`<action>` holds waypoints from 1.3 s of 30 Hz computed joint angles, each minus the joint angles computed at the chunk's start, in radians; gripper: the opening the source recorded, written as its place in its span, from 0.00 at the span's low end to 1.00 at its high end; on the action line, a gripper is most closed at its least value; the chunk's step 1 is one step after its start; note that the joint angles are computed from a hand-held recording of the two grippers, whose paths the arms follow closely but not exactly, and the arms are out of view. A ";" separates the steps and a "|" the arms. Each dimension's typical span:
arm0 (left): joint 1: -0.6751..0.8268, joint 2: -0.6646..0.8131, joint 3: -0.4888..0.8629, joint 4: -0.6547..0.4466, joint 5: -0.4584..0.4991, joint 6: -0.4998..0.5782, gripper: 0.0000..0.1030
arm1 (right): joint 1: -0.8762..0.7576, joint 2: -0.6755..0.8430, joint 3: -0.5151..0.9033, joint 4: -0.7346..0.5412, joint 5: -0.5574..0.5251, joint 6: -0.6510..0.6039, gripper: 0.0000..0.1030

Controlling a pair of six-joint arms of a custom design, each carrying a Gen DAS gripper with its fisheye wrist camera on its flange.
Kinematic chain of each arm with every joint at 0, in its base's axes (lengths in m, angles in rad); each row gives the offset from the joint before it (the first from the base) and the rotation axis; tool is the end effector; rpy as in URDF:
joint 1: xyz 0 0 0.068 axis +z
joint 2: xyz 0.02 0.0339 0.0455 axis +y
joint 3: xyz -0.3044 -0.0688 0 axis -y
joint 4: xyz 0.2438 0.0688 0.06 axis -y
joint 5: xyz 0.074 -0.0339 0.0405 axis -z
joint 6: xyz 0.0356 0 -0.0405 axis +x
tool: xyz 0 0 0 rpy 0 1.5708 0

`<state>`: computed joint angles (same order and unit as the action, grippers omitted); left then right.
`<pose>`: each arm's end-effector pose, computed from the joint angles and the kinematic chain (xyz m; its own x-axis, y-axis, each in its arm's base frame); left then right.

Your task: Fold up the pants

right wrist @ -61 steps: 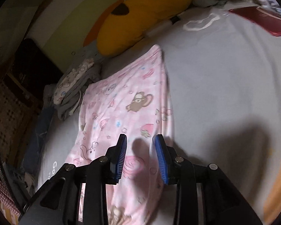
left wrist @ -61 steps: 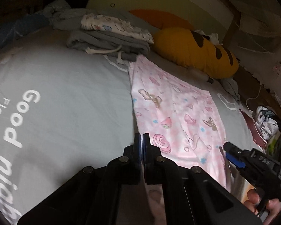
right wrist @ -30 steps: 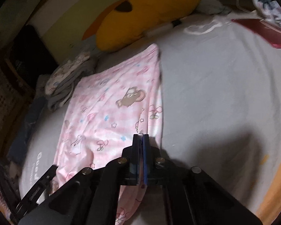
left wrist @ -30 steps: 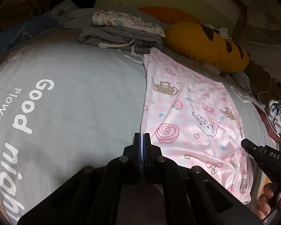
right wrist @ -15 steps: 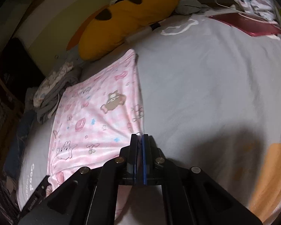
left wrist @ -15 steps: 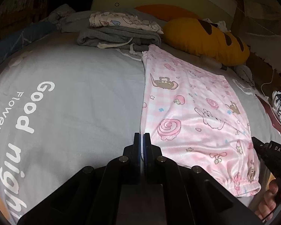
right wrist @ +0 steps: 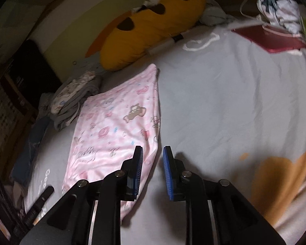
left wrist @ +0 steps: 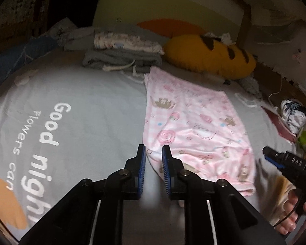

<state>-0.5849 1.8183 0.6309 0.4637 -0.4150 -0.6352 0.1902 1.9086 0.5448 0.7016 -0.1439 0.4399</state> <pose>0.2758 -0.1654 0.1344 -0.5947 -0.2574 -0.7616 -0.1236 0.9654 -0.2297 0.3092 0.0647 0.1073 -0.6733 0.2996 -0.6760 -0.0127 0.9095 0.4156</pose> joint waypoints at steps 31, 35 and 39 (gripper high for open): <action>-0.097 -0.236 -0.120 -0.152 -0.120 0.406 0.34 | 0.415 -0.006 -0.198 0.193 0.345 -1.205 0.47; -0.055 -0.210 -0.092 -0.178 -0.068 0.543 0.42 | 0.438 0.103 -0.171 0.274 0.439 -1.272 0.47; -0.040 -0.144 -0.057 -0.193 -0.023 0.626 0.53 | 0.441 0.148 -0.129 0.284 0.470 -1.288 0.47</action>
